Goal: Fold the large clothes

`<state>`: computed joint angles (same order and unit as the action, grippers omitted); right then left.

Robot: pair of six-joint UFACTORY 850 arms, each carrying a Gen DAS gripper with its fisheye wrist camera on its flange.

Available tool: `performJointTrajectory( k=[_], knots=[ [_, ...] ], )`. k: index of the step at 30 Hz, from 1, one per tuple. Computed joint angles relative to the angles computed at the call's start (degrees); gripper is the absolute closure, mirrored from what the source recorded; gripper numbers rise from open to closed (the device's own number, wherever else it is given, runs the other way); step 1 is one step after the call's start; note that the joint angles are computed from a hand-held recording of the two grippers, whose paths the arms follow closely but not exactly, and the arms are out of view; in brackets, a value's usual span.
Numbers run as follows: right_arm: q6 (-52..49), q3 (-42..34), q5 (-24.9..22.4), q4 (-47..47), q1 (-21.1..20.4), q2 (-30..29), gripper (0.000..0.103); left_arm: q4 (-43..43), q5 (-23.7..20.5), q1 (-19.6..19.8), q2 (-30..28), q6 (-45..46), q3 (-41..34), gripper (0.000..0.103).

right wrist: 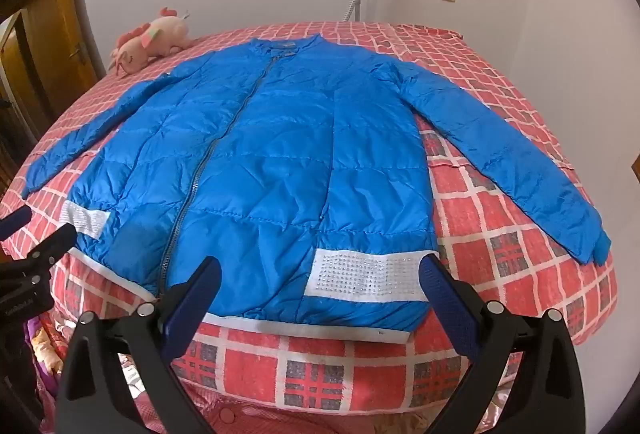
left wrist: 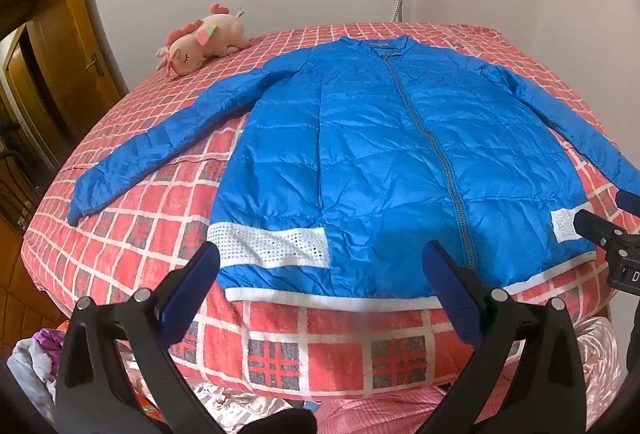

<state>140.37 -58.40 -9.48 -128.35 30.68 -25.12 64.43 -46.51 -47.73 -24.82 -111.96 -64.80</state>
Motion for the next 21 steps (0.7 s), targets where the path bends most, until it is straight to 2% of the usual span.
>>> performJointTrajectory(
  k=[21],
  knots=[
    [-0.7,-0.3,0.1,0.7,0.1,-0.2,0.004,-0.3,0.1,0.0,0.0,0.4,-0.1,0.003]
  ],
)
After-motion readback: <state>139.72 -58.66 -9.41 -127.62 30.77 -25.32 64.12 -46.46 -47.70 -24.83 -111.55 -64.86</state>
